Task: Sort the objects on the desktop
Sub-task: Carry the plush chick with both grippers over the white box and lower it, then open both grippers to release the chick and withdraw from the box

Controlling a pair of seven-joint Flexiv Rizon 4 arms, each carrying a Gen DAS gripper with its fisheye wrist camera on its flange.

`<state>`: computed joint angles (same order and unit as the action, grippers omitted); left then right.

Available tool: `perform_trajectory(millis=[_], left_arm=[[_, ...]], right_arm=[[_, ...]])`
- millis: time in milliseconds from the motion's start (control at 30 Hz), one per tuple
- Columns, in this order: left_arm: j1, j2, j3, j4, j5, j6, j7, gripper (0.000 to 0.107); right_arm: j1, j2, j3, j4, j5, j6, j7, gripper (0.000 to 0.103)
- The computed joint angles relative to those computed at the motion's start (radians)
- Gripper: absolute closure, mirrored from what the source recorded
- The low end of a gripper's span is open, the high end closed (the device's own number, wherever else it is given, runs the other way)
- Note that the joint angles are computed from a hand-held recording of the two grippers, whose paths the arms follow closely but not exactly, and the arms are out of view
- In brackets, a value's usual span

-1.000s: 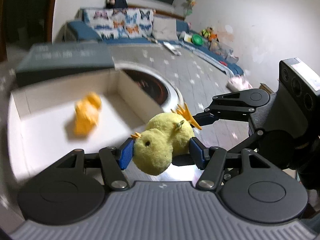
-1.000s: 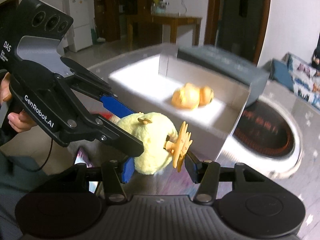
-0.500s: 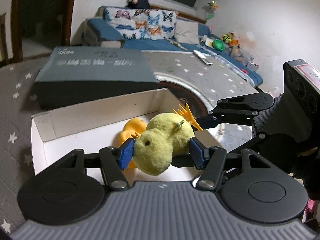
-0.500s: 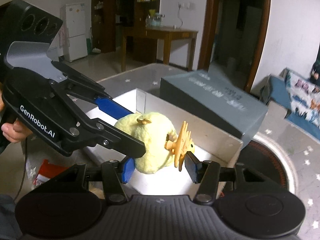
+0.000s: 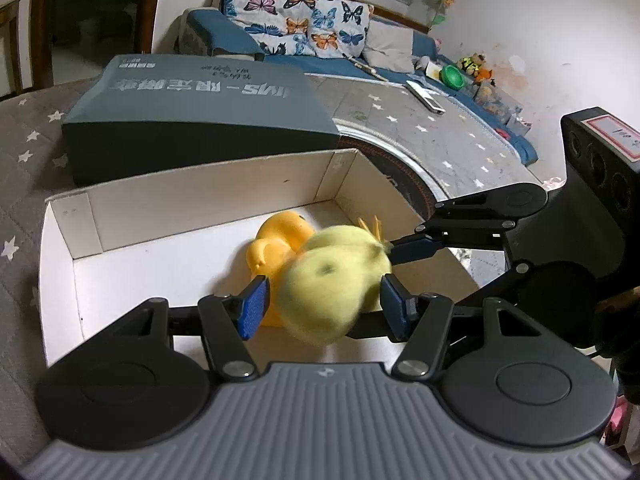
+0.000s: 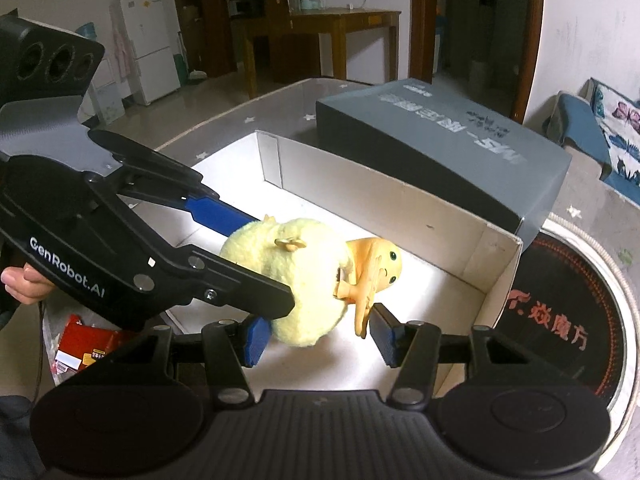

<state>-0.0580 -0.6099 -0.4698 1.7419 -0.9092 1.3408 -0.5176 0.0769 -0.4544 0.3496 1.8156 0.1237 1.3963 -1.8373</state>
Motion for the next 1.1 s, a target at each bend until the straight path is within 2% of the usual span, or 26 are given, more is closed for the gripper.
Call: perform_trajectory(millis=[233,333,467,567,700,867,1000,1100], left_arm=[[-0.006,-0.006,0.01,0.003,0.031,0.005,-0.027,0.046],[0.001,-0.004,-0.001,0.011,0.032,0.019,-0.026,0.046],[0.008,0.003,-0.008,0.021,0.038,0.032,-0.035,0.045],[0.029,0.015,-0.035,0.041,0.022,0.053,-0.018,0.045],[0.076,0.048,-0.101,0.095,-0.043,0.096,0.043,0.045],[0.139,0.107,-0.203,0.176,-0.21,0.159,0.189,0.045],[0.189,0.183,-0.298,0.248,-0.469,0.195,0.404,0.045],[0.185,0.248,-0.304,0.286,-0.648,0.183,0.547,0.045]], right_arm=[[0.008,0.003,-0.014,-0.002,0.003,-0.04,0.014,0.046],[0.013,0.011,-0.022,0.006,0.006,-0.035,0.019,0.037],[0.021,0.022,-0.033,0.021,0.0,-0.019,0.028,0.035],[0.025,0.034,-0.038,0.038,-0.004,0.004,0.038,0.03],[0.026,0.061,-0.036,0.074,-0.012,0.047,0.049,0.028],[0.015,0.106,-0.02,0.133,-0.017,0.12,0.063,0.025],[-0.017,0.147,0.021,0.182,0.0,0.178,0.063,0.025],[-0.077,0.177,0.101,0.214,0.035,0.208,0.029,0.025]])
